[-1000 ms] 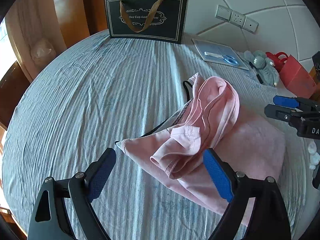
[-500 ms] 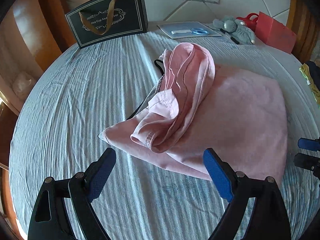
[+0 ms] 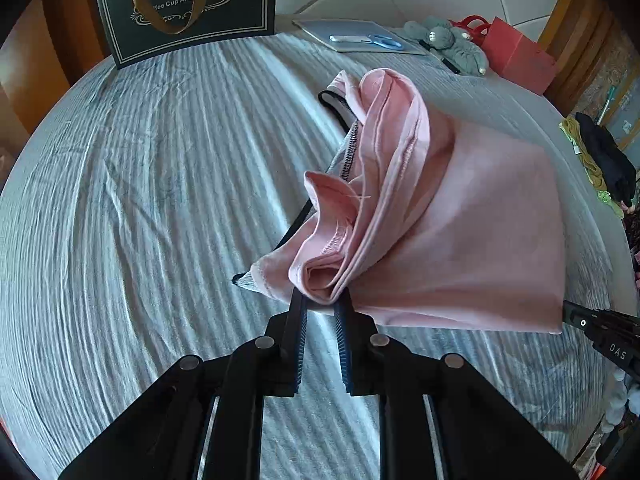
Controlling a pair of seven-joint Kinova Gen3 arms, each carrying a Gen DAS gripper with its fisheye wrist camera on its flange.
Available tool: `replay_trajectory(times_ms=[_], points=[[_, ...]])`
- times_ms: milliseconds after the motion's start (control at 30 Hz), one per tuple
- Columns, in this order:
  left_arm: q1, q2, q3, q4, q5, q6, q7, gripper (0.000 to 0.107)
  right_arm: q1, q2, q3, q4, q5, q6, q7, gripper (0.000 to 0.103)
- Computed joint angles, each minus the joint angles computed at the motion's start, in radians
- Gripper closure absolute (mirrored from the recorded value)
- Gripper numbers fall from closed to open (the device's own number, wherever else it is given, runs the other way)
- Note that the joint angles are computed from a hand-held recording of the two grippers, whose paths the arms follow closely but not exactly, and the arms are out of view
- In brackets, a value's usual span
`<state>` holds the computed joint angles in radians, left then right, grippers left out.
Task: Fold clothes
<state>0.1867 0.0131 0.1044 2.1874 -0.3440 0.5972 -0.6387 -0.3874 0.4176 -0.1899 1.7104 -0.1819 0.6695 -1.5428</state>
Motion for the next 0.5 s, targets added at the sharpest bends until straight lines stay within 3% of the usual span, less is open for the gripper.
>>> replay_trajectory(times_ms=[167, 233, 300, 367, 400, 500], points=[[-0.036, -0.092, 0.02, 0.017, -0.054, 0.029, 0.063, 0.093, 0.027, -0.057, -0.017, 0.044, -0.021, -0.067, 0.051, 0.1], [-0.037, -0.106, 0.003, -0.006, -0.057, 0.027, 0.033, 0.092, 0.0, -0.084, 0.005, 0.056, 0.009, -0.108, 0.025, 0.1], [-0.063, -0.1, 0.011, -0.033, -0.041, 0.001, -0.013, 0.082, -0.019, -0.087, 0.018, 0.04, 0.032, -0.111, -0.006, 0.096], [-0.07, -0.075, 0.018, -0.063, -0.039, -0.011, -0.037, 0.057, -0.053, -0.075, 0.045, 0.017, 0.078, -0.112, -0.06, 0.084], [-0.069, -0.06, 0.019, -0.079, -0.036, -0.015, -0.053, 0.057, -0.061, -0.076, 0.053, 0.014, 0.094, -0.112, -0.081, 0.079], [-0.059, -0.014, 0.013, -0.127, -0.024, -0.023, -0.103, 0.057, -0.062, -0.06, 0.052, -0.004, 0.102, -0.104, -0.122, 0.079]])
